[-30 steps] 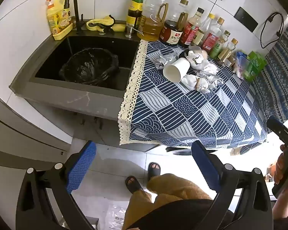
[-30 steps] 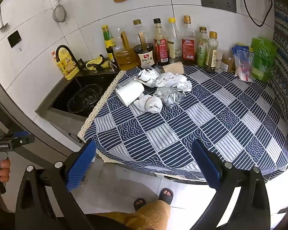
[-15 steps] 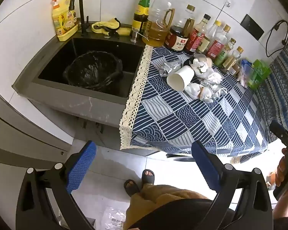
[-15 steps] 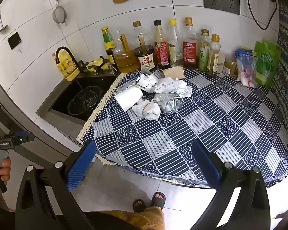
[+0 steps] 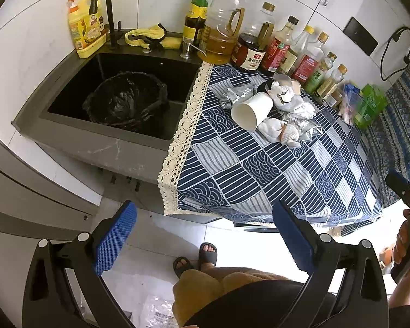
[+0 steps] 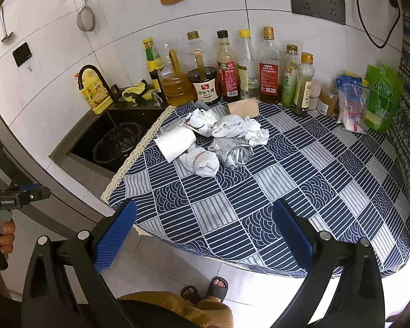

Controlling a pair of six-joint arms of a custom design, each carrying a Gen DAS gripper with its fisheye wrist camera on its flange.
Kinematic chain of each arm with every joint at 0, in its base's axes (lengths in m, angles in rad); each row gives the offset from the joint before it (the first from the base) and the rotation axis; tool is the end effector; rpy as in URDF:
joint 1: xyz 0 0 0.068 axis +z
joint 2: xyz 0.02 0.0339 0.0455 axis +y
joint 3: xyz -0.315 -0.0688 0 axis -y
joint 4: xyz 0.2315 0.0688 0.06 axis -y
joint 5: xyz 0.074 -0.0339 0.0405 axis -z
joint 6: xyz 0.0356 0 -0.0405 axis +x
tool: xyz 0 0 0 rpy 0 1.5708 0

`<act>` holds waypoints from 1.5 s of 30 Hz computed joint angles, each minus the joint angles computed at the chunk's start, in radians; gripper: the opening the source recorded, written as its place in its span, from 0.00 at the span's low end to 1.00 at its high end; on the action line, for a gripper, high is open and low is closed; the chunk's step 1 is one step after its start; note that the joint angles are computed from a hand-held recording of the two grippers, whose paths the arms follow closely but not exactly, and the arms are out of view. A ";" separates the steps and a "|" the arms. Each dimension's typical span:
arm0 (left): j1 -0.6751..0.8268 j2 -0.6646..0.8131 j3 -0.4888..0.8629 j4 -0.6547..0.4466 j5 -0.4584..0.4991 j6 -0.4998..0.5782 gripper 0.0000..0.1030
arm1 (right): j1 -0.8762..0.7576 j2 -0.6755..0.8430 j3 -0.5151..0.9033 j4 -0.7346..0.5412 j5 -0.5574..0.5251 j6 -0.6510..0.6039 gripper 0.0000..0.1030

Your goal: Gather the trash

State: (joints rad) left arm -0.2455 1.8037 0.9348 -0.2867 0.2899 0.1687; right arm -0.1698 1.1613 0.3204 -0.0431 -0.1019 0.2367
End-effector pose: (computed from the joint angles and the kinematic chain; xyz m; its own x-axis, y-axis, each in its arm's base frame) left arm 0.3192 -0.0905 0.1830 -0.8171 0.3706 -0.4416 0.4889 0.8514 -0.1901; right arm 0.1613 -0.0240 0.1853 -0.7164 0.3595 -0.5979 0.2803 0.9331 0.2252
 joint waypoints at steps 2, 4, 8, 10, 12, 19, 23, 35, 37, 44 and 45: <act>-0.010 -0.002 -0.003 0.009 -0.006 -0.009 0.94 | -0.007 0.001 -0.007 0.011 -0.010 -0.008 0.96; -0.017 -0.005 -0.007 0.015 -0.005 -0.014 0.94 | -0.008 0.005 -0.013 0.020 -0.010 -0.013 0.96; -0.009 -0.011 -0.019 0.022 -0.009 -0.015 0.94 | -0.027 0.017 -0.014 0.034 -0.026 -0.024 0.96; -0.005 -0.015 -0.022 0.021 0.001 -0.012 0.94 | -0.037 0.023 -0.014 0.035 -0.037 -0.017 0.96; 0.000 -0.019 -0.023 0.016 0.000 -0.008 0.94 | -0.034 0.025 -0.013 0.030 -0.037 -0.007 0.96; 0.054 -0.033 -0.014 -0.031 0.038 0.035 0.94 | 0.042 -0.023 0.014 -0.050 0.022 0.082 0.96; 0.085 -0.054 -0.015 -0.056 0.057 0.075 0.94 | 0.141 -0.073 0.035 -0.120 0.091 0.164 0.96; 0.150 -0.047 -0.006 -0.100 0.112 0.216 0.94 | 0.429 -0.098 0.058 -0.198 0.312 0.395 0.96; 0.155 -0.051 -0.010 -0.101 0.114 0.226 0.94 | 0.460 -0.099 0.063 -0.202 0.322 0.422 0.96; 0.169 -0.059 -0.012 -0.107 0.141 0.248 0.94 | 0.531 -0.104 0.081 -0.224 0.381 0.471 0.96; 0.170 -0.055 -0.006 -0.112 0.143 0.249 0.94 | 0.529 -0.108 0.080 -0.225 0.378 0.470 0.96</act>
State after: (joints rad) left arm -0.0759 1.7489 0.9291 -0.3985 0.4330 0.4173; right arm 0.3587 1.0534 0.4005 -0.2682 0.2757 0.7062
